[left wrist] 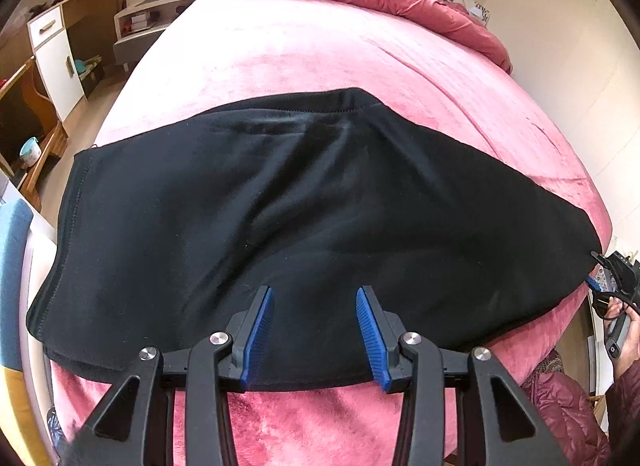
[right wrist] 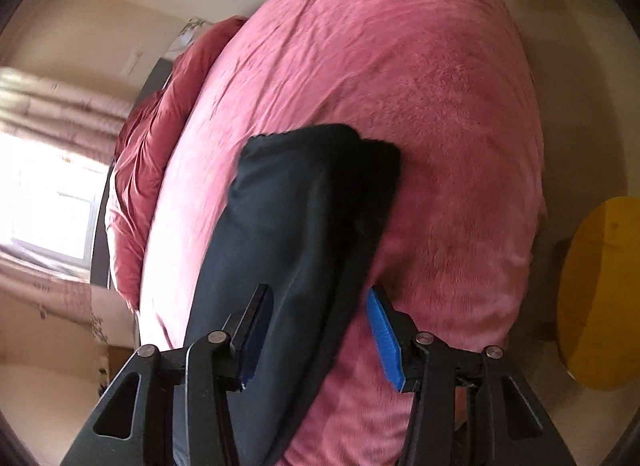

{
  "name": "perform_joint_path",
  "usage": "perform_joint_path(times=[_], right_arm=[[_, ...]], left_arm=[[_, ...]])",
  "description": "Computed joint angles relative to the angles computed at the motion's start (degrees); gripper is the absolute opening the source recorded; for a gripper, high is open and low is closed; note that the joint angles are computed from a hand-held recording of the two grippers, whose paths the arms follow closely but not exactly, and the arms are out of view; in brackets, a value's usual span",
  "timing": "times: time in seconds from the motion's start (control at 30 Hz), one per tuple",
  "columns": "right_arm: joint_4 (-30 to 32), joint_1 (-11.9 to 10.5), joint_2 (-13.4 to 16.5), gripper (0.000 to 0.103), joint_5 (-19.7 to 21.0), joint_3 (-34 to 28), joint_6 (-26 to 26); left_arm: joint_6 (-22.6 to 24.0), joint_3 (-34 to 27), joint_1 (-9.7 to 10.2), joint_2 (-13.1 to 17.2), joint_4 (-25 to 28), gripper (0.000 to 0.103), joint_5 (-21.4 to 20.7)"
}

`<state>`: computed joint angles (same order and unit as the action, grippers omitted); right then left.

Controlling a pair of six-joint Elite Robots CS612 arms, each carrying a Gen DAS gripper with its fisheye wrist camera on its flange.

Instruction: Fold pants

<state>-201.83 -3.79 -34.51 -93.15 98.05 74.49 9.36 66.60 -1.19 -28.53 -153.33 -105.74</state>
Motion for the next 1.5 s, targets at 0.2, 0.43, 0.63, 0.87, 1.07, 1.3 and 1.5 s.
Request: perform_joint_path(times=[0.2,0.43,0.63,0.87,1.07,1.3,1.5], right_arm=[[-3.8,-1.1,1.6,0.049,-0.1,-0.6,2.0],[2.5,-0.5,-0.9,0.014,-0.8,-2.0,-8.6],[3.3,1.6,-3.1,0.014,3.3,-5.0,-22.9],[8.2,5.3,-3.0,0.014,9.6,-10.6,-35.1],[16.8,9.1,0.2,0.013,16.8,-19.5,-43.4],[31.0,13.6,5.2,0.013,21.8,-29.0,-54.2],[40.2,16.3,8.4,0.014,18.2,-34.4,-61.6]], left_arm=[[0.3,-0.7,-0.35,0.3,1.8,0.044,0.3],[-0.1,-2.0,-0.38,0.8,4.3,0.044,-2.3],[-1.1,-3.4,0.12,1.5,6.2,0.044,-6.1],[0.1,-4.6,1.3,1.7,7.8,0.043,-9.7],[-2.9,-6.0,2.58,2.3,9.5,0.043,-14.2],[-3.5,-7.5,3.15,2.9,12.2,0.043,-17.5],[-4.1,-10.1,3.56,4.3,15.5,0.044,-22.5]])
